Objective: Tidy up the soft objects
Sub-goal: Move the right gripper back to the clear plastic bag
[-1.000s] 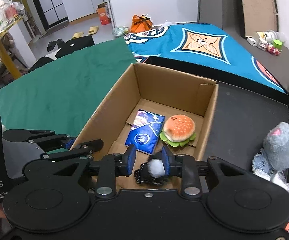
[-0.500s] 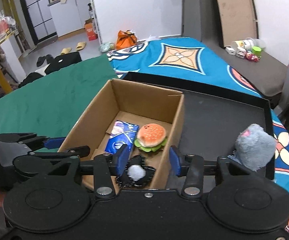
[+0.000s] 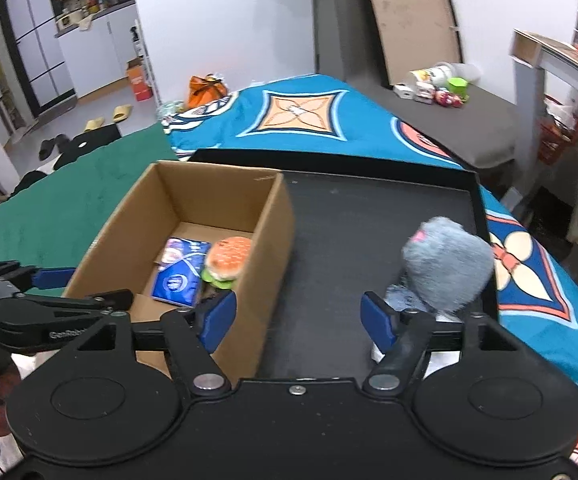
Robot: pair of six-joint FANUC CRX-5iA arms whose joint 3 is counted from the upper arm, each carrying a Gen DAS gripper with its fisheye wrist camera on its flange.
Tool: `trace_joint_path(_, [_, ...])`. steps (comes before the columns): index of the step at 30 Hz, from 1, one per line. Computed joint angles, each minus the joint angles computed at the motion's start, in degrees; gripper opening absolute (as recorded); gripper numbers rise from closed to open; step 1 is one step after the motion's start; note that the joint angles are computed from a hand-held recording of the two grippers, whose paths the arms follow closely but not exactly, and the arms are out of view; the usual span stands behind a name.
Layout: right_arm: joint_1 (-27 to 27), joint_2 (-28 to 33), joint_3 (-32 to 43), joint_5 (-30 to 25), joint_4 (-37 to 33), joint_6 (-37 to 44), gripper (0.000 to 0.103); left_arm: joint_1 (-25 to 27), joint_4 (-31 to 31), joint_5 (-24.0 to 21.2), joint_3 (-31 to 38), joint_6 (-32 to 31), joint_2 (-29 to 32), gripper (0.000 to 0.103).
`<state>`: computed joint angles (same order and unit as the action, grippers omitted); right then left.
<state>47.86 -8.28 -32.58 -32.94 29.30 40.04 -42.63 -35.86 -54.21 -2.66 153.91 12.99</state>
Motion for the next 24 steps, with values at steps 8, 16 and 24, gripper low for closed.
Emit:
trace_joint_path(8, [-3.1,-0.8,-2.1,0.6,-0.2,-0.9,0.071,-0.5,0.2,-1.6,2.4,-1.9,1.9,0.075])
trace_joint_path(16, [-6.3,-0.3,-3.8,1.4,0.9,-4.5,0.071,-1.1,-0.1,-4.2,5.3,-2.9,3.8,0.075])
trace_joint_path(24, [-9.7,0.7,-4.2,1.0,-1.1,-4.7,0.071,-1.9,-0.7,-7.2,9.2,-4.2,6.9,0.082])
